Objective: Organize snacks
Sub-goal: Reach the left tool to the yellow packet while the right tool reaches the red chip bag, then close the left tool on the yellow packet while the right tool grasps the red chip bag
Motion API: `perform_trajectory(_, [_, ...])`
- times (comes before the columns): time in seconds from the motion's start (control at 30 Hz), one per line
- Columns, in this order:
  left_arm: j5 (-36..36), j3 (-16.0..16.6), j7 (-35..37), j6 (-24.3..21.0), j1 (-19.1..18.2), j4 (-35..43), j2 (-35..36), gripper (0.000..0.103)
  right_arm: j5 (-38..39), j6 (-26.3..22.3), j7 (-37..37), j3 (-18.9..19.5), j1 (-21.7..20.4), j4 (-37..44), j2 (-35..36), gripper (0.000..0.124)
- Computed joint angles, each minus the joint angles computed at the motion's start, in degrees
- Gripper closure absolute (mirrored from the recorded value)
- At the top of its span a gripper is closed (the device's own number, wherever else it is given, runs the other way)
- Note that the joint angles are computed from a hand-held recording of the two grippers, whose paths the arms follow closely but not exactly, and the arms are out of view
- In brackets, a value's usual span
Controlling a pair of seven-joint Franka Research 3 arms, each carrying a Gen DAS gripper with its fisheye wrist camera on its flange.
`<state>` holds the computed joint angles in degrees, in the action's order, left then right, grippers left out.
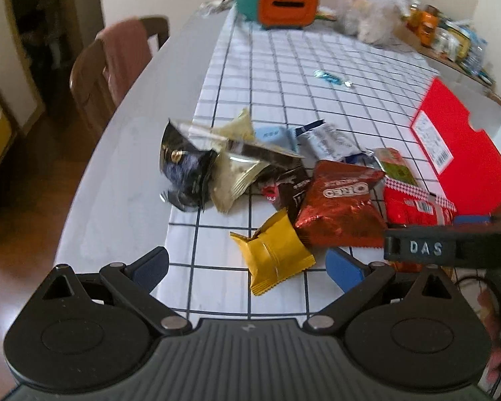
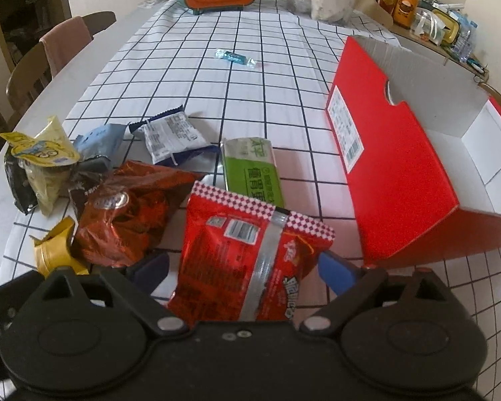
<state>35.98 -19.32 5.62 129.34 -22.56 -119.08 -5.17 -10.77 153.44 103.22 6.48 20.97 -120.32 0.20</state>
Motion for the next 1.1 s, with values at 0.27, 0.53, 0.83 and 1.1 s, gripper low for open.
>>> perform_trajectory(0.27, [-4.13, 1.29, -4.74, 0.77, 0.93, 2.69, 3.36, 0.005, 0.72, -0.77, -0.47, -0.13, 0.17, 0.57, 0.36, 0.039])
perform_trajectory(0.53, [-6.83, 1.98, -4.01, -1.33, 0.33, 5.18, 6.00, 0.027, 3.08, 0.33, -2.89, -0.04, 0.04, -0.40, -0.35, 0.050])
perform_trajectory(0.83, [-7.63, 2.24, -4.29, 0.35, 0.40, 3.55, 5.00, 0.053, 6.65, 1.81, -5.07, 0.08, -0.43, -2.09, -1.72, 0.053])
perform_trajectory(1.1, [-7.55, 1.82, -5.06, -0.85, 0.39, 3.19, 4.17, 0.057, 10.11, 2.16, -7.44, 0.16, -1.04, -4.06, -3.74, 0.054])
